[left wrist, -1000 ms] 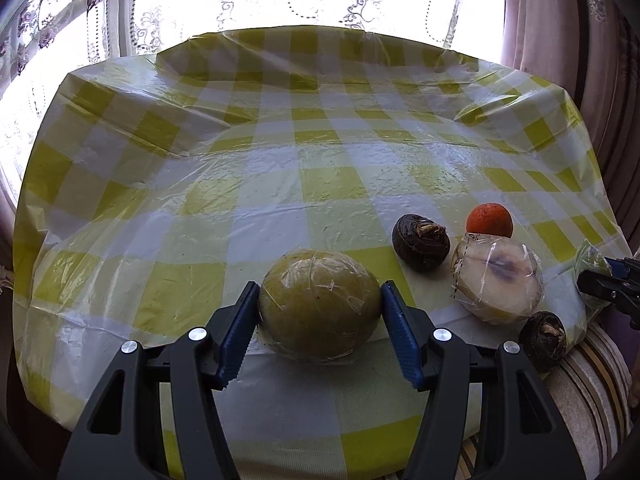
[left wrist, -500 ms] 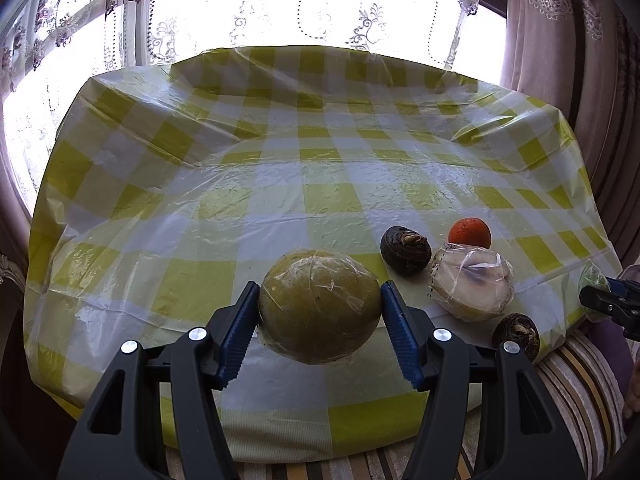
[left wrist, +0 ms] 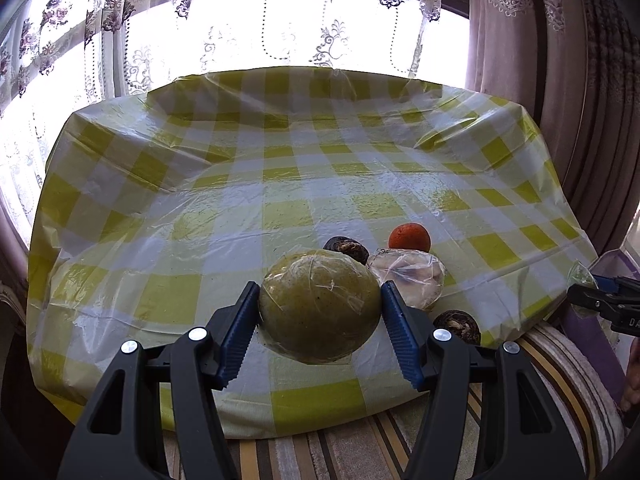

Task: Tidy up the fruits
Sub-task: 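Carry the round fruit in the left tool while the right tool carries the cabbage half into the box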

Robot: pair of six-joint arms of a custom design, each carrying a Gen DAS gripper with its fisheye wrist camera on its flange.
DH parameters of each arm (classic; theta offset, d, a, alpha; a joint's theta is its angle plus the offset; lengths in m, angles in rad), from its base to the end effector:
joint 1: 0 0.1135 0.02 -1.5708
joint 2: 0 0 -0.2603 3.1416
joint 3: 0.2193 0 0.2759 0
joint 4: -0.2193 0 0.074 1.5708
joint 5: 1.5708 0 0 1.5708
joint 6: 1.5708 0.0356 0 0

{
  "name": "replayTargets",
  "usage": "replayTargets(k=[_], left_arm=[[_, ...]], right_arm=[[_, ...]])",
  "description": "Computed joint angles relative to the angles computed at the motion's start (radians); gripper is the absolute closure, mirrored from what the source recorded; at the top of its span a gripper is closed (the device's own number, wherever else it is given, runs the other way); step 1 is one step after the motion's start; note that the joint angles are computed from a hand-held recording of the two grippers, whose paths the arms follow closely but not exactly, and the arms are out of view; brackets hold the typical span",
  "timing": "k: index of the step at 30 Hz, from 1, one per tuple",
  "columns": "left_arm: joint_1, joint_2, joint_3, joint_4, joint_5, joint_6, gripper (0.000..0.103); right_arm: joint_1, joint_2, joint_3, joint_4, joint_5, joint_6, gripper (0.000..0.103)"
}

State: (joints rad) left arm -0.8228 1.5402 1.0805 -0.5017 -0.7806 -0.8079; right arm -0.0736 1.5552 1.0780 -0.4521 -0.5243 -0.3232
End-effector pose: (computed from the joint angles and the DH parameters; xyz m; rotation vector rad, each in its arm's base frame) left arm 0.2475 -0.2299 0.2266 -0.2654 2.1790 0.1156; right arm 0.3458 -0.0076 0.2194 -0.5062 2.3327 0.4698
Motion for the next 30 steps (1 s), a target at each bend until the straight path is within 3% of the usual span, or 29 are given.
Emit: replayTargets(k=[11,30], left_arm=[[-0.082,0.157,0.171,0.029,0.029,0.085,0.044],[-0.165,0.504,0.577,0.046,0.189,0.262,0.044]], right_arm=[[-0.124,-0.023,-0.002,-0.044,-0.022,-0.046,0.044],[-0.353,0.006,0.013,-0.065,0.013,-0.133,0.044]])
